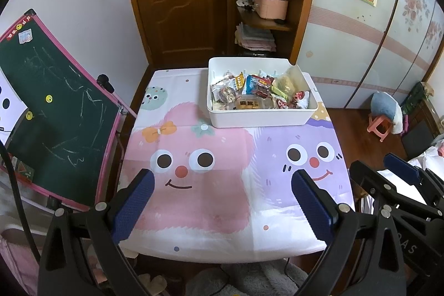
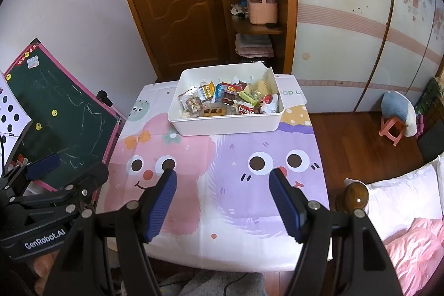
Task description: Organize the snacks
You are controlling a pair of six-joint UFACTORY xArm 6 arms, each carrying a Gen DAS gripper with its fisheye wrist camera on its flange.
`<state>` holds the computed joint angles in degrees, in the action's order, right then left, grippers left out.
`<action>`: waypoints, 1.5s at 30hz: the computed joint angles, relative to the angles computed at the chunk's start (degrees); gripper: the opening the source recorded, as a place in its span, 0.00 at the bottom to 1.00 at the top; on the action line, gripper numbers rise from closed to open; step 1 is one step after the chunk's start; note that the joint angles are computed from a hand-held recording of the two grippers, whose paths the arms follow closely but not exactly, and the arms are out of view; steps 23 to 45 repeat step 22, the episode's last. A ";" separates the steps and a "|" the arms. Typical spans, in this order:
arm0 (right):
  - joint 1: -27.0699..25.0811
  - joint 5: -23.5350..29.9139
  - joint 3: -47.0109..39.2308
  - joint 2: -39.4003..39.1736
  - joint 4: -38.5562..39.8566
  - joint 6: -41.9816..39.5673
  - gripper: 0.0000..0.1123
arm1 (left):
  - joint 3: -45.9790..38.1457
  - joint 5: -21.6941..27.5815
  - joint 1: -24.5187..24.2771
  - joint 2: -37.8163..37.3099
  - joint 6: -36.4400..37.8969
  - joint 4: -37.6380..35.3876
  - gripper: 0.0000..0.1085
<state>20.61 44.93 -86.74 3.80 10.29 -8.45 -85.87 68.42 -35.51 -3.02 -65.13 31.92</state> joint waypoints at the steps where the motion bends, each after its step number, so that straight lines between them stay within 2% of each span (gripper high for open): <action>1: -0.03 0.02 -0.04 0.03 0.00 -0.07 0.62 | 0.04 0.07 -0.09 -0.03 -0.06 0.05 0.91; 45: -0.31 0.44 2.41 -2.45 -0.06 -0.28 0.62 | 1.50 1.13 -1.27 -1.30 -1.03 -0.60 0.91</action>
